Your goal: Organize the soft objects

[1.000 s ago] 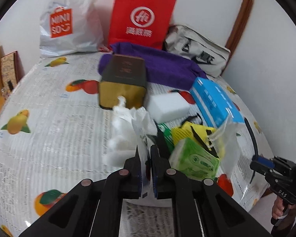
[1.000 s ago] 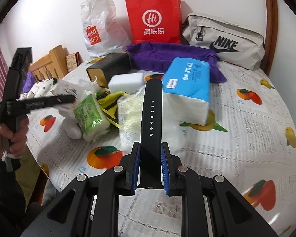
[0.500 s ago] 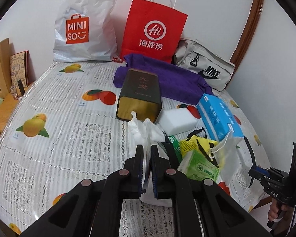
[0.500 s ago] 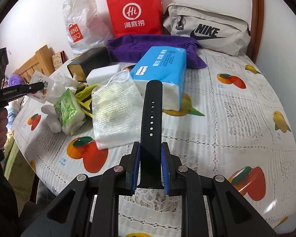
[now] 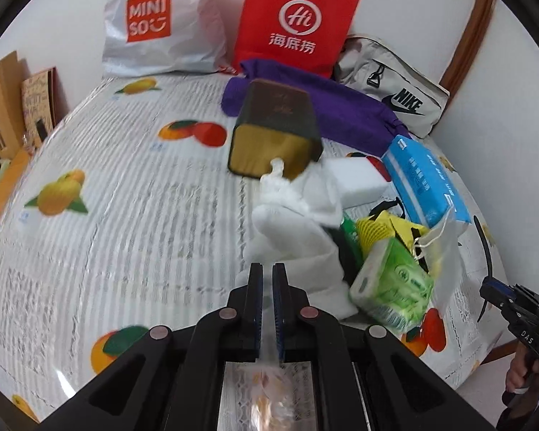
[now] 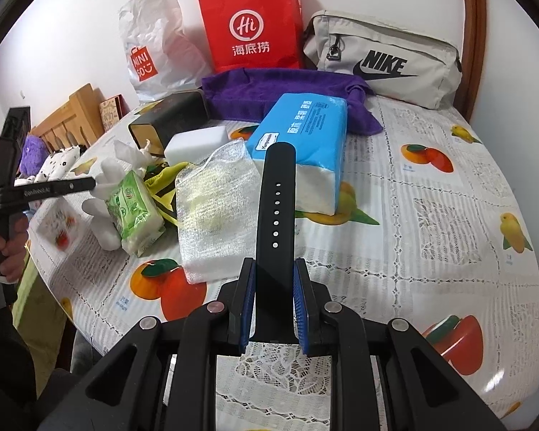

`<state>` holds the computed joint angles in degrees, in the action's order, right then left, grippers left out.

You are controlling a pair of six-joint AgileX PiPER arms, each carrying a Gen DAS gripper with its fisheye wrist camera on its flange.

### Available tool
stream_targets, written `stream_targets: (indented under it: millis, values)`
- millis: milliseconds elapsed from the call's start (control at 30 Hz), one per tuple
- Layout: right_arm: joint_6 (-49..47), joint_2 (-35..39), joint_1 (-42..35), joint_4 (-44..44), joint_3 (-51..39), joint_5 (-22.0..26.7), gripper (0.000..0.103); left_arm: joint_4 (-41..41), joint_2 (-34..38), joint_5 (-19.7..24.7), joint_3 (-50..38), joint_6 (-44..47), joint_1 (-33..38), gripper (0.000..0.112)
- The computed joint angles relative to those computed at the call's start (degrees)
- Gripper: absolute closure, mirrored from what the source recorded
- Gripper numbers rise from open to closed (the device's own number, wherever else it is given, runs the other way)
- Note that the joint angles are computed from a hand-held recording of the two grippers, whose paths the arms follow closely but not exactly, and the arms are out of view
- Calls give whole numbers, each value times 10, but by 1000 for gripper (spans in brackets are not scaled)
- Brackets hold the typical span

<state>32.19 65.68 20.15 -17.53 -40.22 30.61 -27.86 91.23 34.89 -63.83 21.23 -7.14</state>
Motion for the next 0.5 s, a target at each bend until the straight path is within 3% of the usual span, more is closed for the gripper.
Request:
stream_targets:
  millis: [333,400,467,500]
  values:
    - [8,12,12,-3,0,-10,83,1,-8,-31,53,20,22,105]
    - [8,15,15,-1,-2,-8,83,-8,-21,-29,57,36,28,93]
    - [18,17,21,-11,-3,-6,83,18,-40,-39,67,18,24,61]
    - [19,18,21,-10,-4,-7,83,37,-56,-48,78,8,19,56]
